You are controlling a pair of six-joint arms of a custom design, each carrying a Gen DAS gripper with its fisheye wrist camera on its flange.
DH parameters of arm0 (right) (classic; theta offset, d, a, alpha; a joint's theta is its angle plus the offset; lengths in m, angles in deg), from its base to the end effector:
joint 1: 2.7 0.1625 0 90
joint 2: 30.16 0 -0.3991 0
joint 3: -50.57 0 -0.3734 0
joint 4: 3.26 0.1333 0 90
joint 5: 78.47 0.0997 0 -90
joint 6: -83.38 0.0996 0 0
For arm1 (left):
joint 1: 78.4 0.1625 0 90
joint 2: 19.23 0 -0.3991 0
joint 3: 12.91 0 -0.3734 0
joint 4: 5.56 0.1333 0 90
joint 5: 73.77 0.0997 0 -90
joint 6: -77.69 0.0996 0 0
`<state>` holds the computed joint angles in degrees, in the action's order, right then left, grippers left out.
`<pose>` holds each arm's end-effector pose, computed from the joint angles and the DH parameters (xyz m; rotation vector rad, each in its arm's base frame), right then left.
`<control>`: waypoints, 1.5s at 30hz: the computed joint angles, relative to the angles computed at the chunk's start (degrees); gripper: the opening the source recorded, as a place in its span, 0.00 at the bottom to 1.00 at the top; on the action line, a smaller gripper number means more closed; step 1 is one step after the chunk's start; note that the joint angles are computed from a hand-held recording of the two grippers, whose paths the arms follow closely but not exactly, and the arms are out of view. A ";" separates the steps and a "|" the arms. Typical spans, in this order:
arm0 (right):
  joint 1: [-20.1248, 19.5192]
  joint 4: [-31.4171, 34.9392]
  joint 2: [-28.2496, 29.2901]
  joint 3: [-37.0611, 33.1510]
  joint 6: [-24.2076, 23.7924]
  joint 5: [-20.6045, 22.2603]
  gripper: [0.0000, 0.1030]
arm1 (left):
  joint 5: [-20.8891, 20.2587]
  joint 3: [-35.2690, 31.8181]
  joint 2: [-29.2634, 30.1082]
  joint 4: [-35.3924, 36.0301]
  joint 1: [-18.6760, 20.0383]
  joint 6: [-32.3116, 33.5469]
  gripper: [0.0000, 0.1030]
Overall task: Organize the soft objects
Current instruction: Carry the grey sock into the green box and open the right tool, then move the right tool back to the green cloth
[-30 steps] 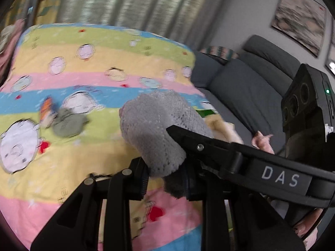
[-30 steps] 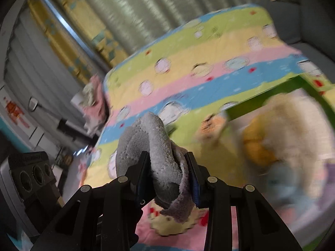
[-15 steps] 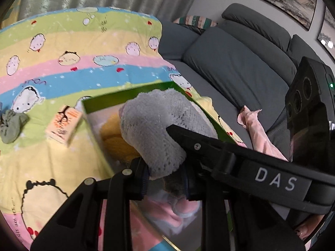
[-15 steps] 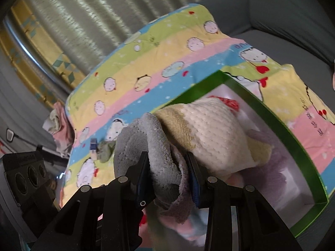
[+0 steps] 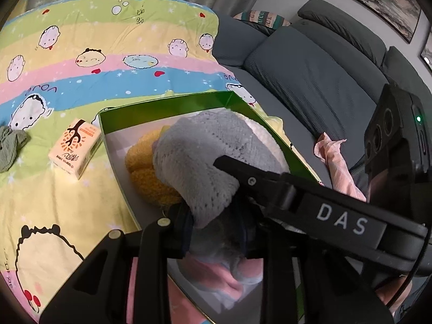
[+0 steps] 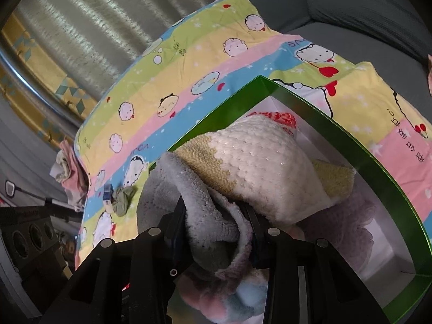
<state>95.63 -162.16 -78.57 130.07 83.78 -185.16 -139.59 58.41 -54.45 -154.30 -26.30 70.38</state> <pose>0.2082 -0.6992 0.2539 0.0523 -2.7500 0.9687 -0.3262 -0.7025 0.1272 0.6247 2.7407 -0.7502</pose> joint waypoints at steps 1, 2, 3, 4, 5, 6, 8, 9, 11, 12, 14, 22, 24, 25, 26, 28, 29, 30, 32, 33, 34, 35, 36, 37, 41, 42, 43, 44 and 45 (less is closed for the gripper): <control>0.05 -0.02 0.04 -0.04 0.11 -0.17 0.37 | -0.22 0.19 -0.14 -0.18 0.10 -0.16 0.28; 0.18 0.02 0.13 -0.13 0.10 -0.56 0.37 | -0.48 0.35 -0.32 -0.27 0.24 -0.45 0.28; 0.27 0.06 0.27 -0.28 -0.01 -0.88 0.37 | -0.80 0.50 -0.53 -0.29 0.41 -1.24 0.29; 0.43 0.08 0.54 -0.55 -0.27 -1.42 0.37 | -0.97 0.49 -0.66 0.08 0.57 -2.15 0.29; 0.59 -0.06 0.90 -0.82 -0.68 -1.95 0.37 | -0.93 0.50 -0.80 0.46 0.69 -2.94 0.30; 0.76 -0.32 1.32 -1.06 -1.27 -2.28 0.37 | -0.59 0.89 -1.07 -0.01 0.67 -2.97 0.29; 1.08 -0.27 2.17 -1.89 -0.92 -3.15 0.37 | 1.86 1.47 -1.60 0.54 0.23 -3.40 0.29; 1.48 -0.47 2.78 -2.42 -1.14 -4.65 0.37 | 2.59 1.63 -1.77 0.85 0.11 -3.49 0.26; 2.27 -0.40 3.92 -3.44 -2.15 -7.39 0.37 | 2.97 2.32 -2.42 0.87 0.12 -3.93 0.26; 2.50 -0.63 4.30 -3.71 -2.51 -8.06 0.37 | 2.59 2.83 -2.91 0.64 0.23 -4.52 0.25; 2.77 -0.81 4.73 -4.09 -2.62 -9.16 0.37 | 1.36 3.86 -3.90 -0.17 0.48 -5.32 0.25; 2.78 -2.02 4.23 -3.31 -5.38 -8.16 0.50 | 6.50 9.42 -9.15 -1.96 -0.84 -5.86 0.41; 3.00 -2.37 3.83 -2.90 -6.31 -7.93 0.62 | 8.89 12.22 -11.24 -4.11 -1.20 -5.43 0.54; 3.29 -3.54 3.73 -2.55 -6.94 -8.38 0.64 | 10.10 13.58 -12.27 -4.99 -1.33 -5.17 0.58; 3.63 -4.57 3.75 -2.35 -7.37 -8.93 0.67 | 11.37 14.83 -13.28 -5.67 -1.44 -5.00 0.59; 4.41 -7.53 3.64 -1.62 -8.70 -10.22 0.71 | 14.35 16.94 -15.31 -5.65 -1.65 -5.37 0.63; 4.94 -9.22 3.58 -1.19 -9.39 -11.09 0.76 | 15.44 17.42 -15.89 -5.41 -1.61 -5.48 0.64; 5.34 -10.68 3.54 -0.82 -9.97 -11.79 0.80 | 16.89 18.41 -16.82 -5.50 -1.60 -5.53 0.68; 6.26 -13.11 3.59 -0.39 -11.21 -13.17 0.83 | 19.27 20.57 -18.59 -6.27 -1.50 -5.39 0.76; 6.67 -13.99 3.61 -0.28 -11.88 -13.76 0.83 | 20.38 21.75 -19.63 -6.71 -1.34 -5.25 0.78; 7.24 -15.03 3.84 -0.32 -12.63 -14.55 0.83 | 21.25 22.77 -20.49 -7.20 -1.12 -5.11 0.79; 7.75 -16.28 3.98 -0.24 -13.49 -15.38 0.83 | 22.09 23.67 -21.33 -7.47 -0.81 -5.22 0.81; 8.19 -17.15 4.08 -0.11 -13.92 -16.03 0.83 | 23.21 24.62 -22.15 -7.85 -0.39 -5.73 0.84; 8.64 -18.05 4.19 -0.05 -14.38 -16.62 0.83 | 24.61 25.59 -22.82 -8.69 0.13 -6.30 0.85; 10.37 -19.37 4.49 0.07 -14.99 -16.62 0.85 | 26.61 27.63 -24.75 -9.64 2.82 -9.15 0.85; 10.73 -18.83 4.62 -0.04 -14.81 -16.39 0.86 | 26.88 27.93 -25.38 -9.09 3.62 -10.83 0.85; 11.15 -17.84 4.91 -0.31 -14.42 -15.83 0.87 | 27.45 28.13 -26.04 -7.83 4.31 -13.21 0.85; 11.45 -16.53 5.34 -0.83 -13.84 -14.91 0.88 | 27.99 28.10 -26.55 -6.33 4.79 -15.12 0.85; 11.69 -14.76 5.85 -1.46 -13.08 -13.38 0.88 | 28.63 28.22 -27.17 -5.22 5.17 -16.61 0.85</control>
<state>107.31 -176.92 -72.73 128.61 70.70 -198.55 -110.97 86.63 -81.62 -159.52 -21.13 53.76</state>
